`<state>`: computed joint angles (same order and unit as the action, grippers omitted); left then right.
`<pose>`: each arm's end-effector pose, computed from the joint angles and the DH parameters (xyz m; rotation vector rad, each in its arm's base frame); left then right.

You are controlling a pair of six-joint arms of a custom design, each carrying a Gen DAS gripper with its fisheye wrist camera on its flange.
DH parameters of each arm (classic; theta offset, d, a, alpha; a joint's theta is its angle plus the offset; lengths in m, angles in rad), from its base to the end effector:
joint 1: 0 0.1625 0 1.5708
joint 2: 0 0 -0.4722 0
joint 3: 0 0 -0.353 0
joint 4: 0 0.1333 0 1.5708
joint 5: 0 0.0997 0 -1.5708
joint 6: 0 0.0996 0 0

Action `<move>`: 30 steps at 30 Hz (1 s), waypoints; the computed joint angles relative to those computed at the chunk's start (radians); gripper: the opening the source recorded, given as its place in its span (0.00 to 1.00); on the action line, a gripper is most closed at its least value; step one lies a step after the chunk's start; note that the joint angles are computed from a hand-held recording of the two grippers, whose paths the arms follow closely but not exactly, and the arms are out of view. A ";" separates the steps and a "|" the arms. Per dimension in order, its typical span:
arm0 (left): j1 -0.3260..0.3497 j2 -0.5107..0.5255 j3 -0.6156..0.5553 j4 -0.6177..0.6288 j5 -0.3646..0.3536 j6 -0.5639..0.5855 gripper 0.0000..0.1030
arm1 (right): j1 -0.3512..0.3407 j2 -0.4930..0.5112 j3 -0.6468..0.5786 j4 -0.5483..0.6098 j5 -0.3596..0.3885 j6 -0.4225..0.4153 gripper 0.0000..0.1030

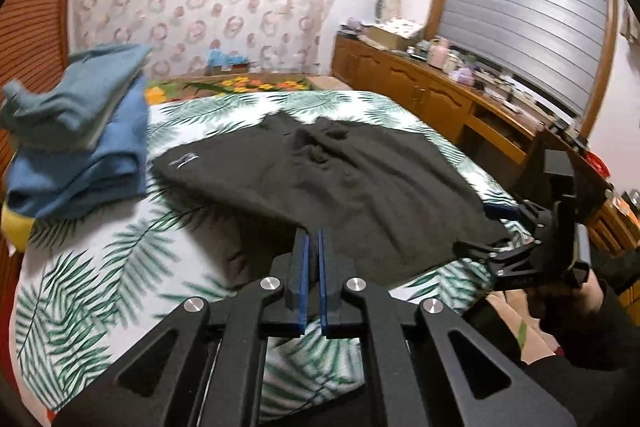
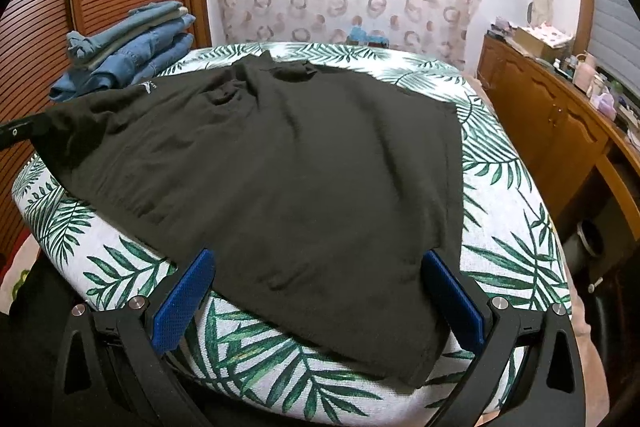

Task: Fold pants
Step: 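Lift the pants leg with the left gripper, fold it over the other leg, release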

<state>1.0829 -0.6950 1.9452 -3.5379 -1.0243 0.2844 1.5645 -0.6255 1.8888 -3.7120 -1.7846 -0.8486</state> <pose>-0.1201 -0.6211 0.1312 0.6978 2.4126 -1.0020 0.1082 -0.6289 0.1171 0.8832 -2.2715 0.9317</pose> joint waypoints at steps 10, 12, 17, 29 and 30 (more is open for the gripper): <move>-0.043 0.035 -0.108 0.092 -0.064 0.046 0.05 | -0.006 -0.011 0.020 -0.046 0.025 0.010 0.86; -0.048 0.039 -0.124 0.106 -0.075 0.052 0.05 | -0.009 -0.015 0.028 -0.058 0.033 0.009 0.86; -0.061 0.055 -0.173 0.159 -0.100 0.060 0.05 | -0.017 -0.019 0.050 -0.094 0.051 0.008 0.85; -0.083 0.109 -0.274 0.262 -0.161 0.063 0.05 | -0.035 -0.035 0.079 -0.130 0.065 0.020 0.78; -0.083 0.113 -0.282 0.272 -0.170 0.060 0.05 | -0.035 -0.035 0.081 -0.134 0.065 0.022 0.78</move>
